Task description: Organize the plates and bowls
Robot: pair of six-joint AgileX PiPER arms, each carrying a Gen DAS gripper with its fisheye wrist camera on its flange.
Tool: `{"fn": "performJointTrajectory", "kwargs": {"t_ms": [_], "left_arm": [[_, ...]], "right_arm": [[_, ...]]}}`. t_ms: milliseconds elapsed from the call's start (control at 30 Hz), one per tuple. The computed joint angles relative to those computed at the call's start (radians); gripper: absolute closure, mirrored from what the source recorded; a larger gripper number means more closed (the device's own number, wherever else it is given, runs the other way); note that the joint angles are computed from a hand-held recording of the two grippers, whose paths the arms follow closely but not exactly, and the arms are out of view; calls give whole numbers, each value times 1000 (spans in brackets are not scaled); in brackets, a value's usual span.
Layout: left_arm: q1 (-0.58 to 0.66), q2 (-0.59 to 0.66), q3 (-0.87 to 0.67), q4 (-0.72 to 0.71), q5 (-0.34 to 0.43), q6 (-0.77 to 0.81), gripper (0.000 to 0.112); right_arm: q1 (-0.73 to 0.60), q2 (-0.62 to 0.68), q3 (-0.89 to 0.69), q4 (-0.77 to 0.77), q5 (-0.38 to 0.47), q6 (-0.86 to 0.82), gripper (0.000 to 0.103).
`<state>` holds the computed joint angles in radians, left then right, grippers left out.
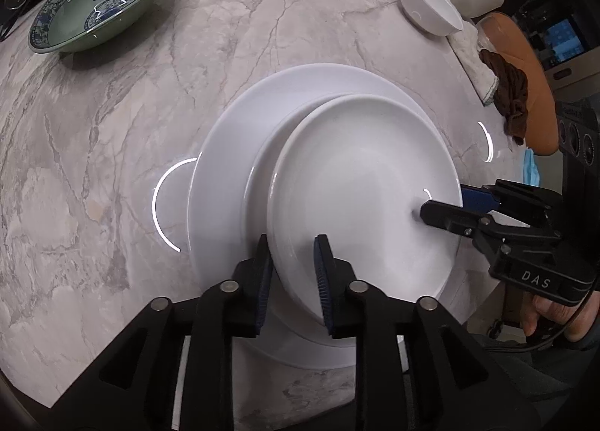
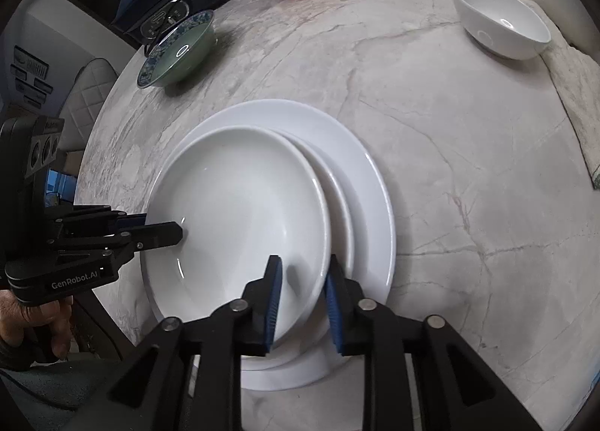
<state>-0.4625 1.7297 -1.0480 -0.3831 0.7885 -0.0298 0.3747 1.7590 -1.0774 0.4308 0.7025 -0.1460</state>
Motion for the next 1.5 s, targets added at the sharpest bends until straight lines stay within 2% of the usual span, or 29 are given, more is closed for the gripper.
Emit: {"fn": "performJointTrajectory", "kwargs": {"t_ms": [33, 67, 100, 167, 367, 400, 533, 600, 800, 933, 1033, 1100, 1167, 1267, 1367, 1433, 1500], "left_arm": [[3, -12, 11, -40, -8, 33, 69], [3, -26, 24, -78, -18, 66, 52], [-9, -34, 25, -77, -22, 63, 43], [-34, -35, 16, -48, -24, 31, 38], [-38, -74, 37, -34, -52, -41, 38], [-39, -81, 38, -24, -53, -58, 35], [-42, -118, 46, 3, -56, -117, 27], [-48, -137, 52, 14, -55, -151, 27], [-59, -219, 70, 77, -19, -273, 26], [73, -340, 89, 37, 20, -249, 26], [271, -358, 30, 40, 95, -190, 26], [395, -310, -56, 76, 148, -147, 26], [517, -241, -147, 44, 173, -44, 26], [622, -86, -311, 28, 221, 51, 26], [677, 94, -480, -36, 282, 169, 26], [677, 200, -583, -50, 327, 210, 26], [668, 278, -641, -64, 342, 248, 26]], "right_arm": [[6, 1, -4, 8, 1, -7, 61], [14, 0, -4, 8, 1, -7, 56], [20, 0, -5, 9, 1, -10, 54], [23, 2, -3, 20, -3, -28, 49], [7, 3, -12, 44, 8, -79, 48], [6, 1, -15, 42, 11, -84, 47], [-9, -15, -25, 55, 32, -107, 40], [-20, -28, -22, 62, 30, -123, 32], [-98, -66, -11, 145, 60, -220, 31], [-251, -99, 25, 429, 88, -446, 30], [-351, -49, -51, 519, 148, -423, 28], [-368, -2, -152, 510, 184, -366, 28], [-359, 51, -272, 508, 218, -320, 29], [-315, 163, -474, 526, 269, -242, 30], [-239, 309, -701, 504, 290, -106, 31], [-173, 412, -868, 400, 299, 56, 31], [-119, 509, -994, 380, 301, 134, 31]]}}
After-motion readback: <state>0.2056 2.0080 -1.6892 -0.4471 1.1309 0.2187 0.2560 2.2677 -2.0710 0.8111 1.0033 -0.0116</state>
